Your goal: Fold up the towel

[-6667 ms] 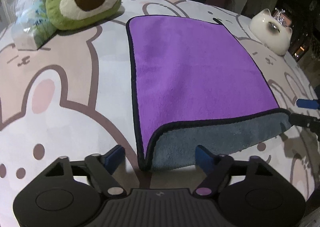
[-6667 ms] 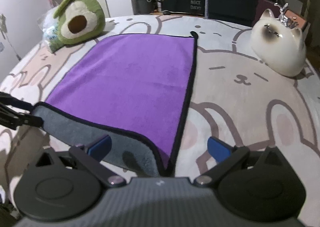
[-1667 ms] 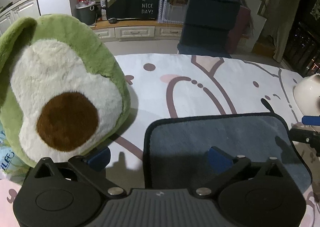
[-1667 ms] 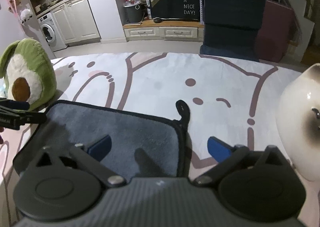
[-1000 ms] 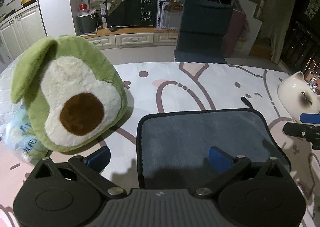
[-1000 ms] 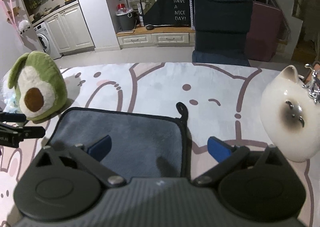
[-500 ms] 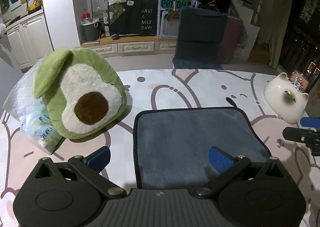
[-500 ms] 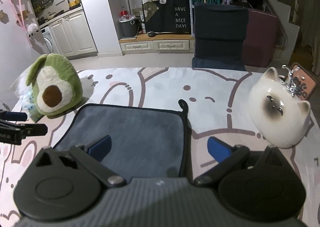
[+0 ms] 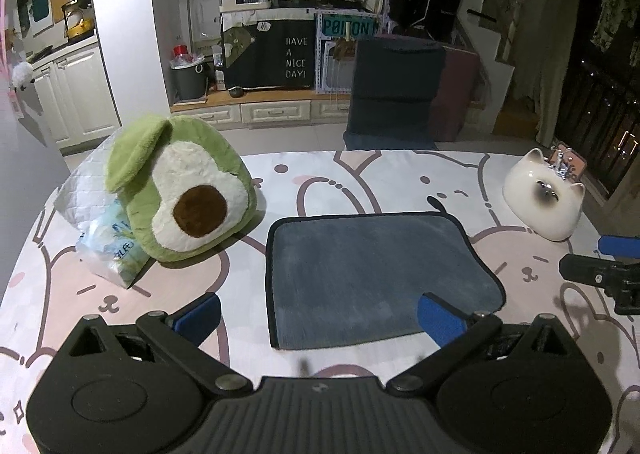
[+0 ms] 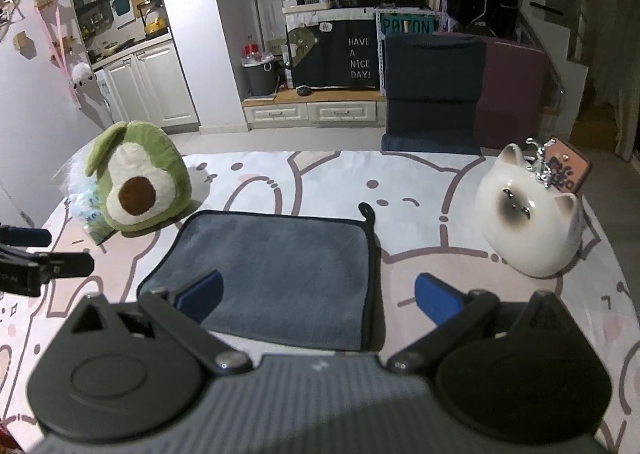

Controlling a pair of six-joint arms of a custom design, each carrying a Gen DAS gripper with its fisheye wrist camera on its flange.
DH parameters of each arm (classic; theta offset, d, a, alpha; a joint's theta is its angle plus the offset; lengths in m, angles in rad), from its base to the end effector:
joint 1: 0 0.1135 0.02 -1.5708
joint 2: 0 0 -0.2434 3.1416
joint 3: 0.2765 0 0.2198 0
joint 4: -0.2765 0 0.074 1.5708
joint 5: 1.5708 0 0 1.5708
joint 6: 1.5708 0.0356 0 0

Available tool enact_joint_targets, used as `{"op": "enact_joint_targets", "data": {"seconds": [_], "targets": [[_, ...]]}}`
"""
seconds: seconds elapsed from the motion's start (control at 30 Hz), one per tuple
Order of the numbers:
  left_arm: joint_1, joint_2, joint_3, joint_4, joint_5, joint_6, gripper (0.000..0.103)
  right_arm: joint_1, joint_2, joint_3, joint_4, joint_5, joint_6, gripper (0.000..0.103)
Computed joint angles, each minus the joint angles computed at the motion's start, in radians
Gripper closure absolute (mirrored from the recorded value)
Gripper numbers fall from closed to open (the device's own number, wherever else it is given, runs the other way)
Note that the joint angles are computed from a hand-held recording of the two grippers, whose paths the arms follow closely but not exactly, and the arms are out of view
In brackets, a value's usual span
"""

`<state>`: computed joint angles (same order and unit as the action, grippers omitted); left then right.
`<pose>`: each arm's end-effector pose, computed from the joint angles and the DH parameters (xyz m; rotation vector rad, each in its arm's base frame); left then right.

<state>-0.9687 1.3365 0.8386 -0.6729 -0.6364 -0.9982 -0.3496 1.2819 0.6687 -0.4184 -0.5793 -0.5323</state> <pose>0.1408 -0.1676 0.2075 -0.1956 2.3973 0.0331 0.2053 -0.0541 0.1851 -0.4148 2.3667 0.3630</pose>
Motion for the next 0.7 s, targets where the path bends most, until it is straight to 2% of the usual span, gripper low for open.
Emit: {"op": "enact_joint_targets", "data": {"seconds": [0.33, 0.7], "targets": [[-0.214, 0.016, 0.094, -0.237, -0.094, -0.245, 0.000, -0.140, -0.168, -0.028, -0.187, -0.083, -0.135, 0.000], [-0.446, 0.085, 0.205, -0.490, -0.180, -0.548, 0.000, -0.380, -0.271, -0.009, -0.489, -0.202, -0.435, 0.000]]}}
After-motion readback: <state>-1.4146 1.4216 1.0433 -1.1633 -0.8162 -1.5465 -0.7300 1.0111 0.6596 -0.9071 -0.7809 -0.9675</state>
